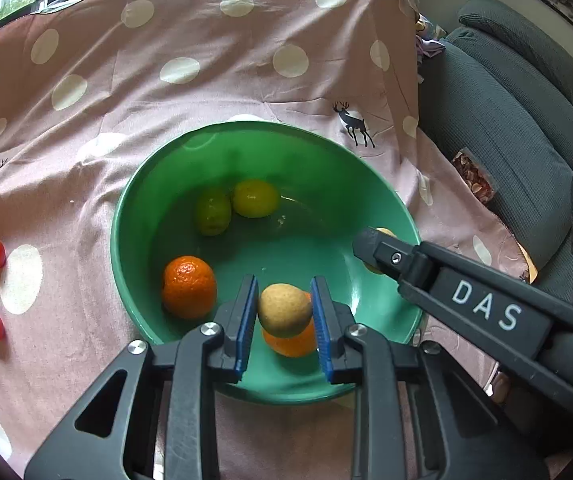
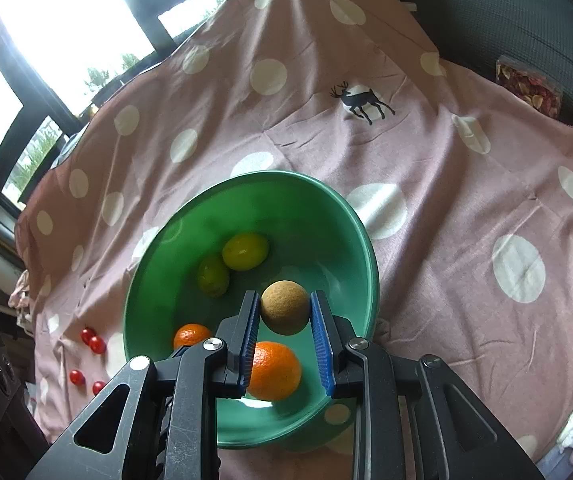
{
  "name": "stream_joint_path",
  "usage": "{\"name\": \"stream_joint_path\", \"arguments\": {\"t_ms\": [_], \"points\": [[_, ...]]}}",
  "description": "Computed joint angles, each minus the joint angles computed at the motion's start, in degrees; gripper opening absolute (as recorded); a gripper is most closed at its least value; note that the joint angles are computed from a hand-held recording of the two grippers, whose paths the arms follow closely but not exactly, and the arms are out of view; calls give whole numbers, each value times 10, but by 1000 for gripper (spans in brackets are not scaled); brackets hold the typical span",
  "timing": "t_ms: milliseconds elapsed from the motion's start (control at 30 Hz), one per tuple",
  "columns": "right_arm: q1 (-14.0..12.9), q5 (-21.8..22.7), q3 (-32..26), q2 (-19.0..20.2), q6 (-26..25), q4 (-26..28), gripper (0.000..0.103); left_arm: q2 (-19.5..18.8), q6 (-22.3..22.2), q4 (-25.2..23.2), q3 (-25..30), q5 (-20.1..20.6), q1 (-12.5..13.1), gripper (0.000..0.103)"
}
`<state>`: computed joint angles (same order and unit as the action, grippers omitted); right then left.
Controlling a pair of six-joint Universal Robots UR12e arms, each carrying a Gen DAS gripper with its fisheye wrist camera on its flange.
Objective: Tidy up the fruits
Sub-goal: 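Lower both tan fruits into the bowl and open both grippers, then withdraw both grippers from the bowl toward the red cherry tomatoes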
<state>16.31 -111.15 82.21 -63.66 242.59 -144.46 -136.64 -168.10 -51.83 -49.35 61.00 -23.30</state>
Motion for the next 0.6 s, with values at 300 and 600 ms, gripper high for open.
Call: {"name": "stream_joint_path", "arguments": {"t_ms": [300, 600], "points": [[0, 0, -3, 1, 2, 11, 28, 2, 0, 4, -8, -22, 4, 27], [11, -35, -8, 5, -44, -35, 59, 26, -16, 66, -43, -34, 15, 69]]}}
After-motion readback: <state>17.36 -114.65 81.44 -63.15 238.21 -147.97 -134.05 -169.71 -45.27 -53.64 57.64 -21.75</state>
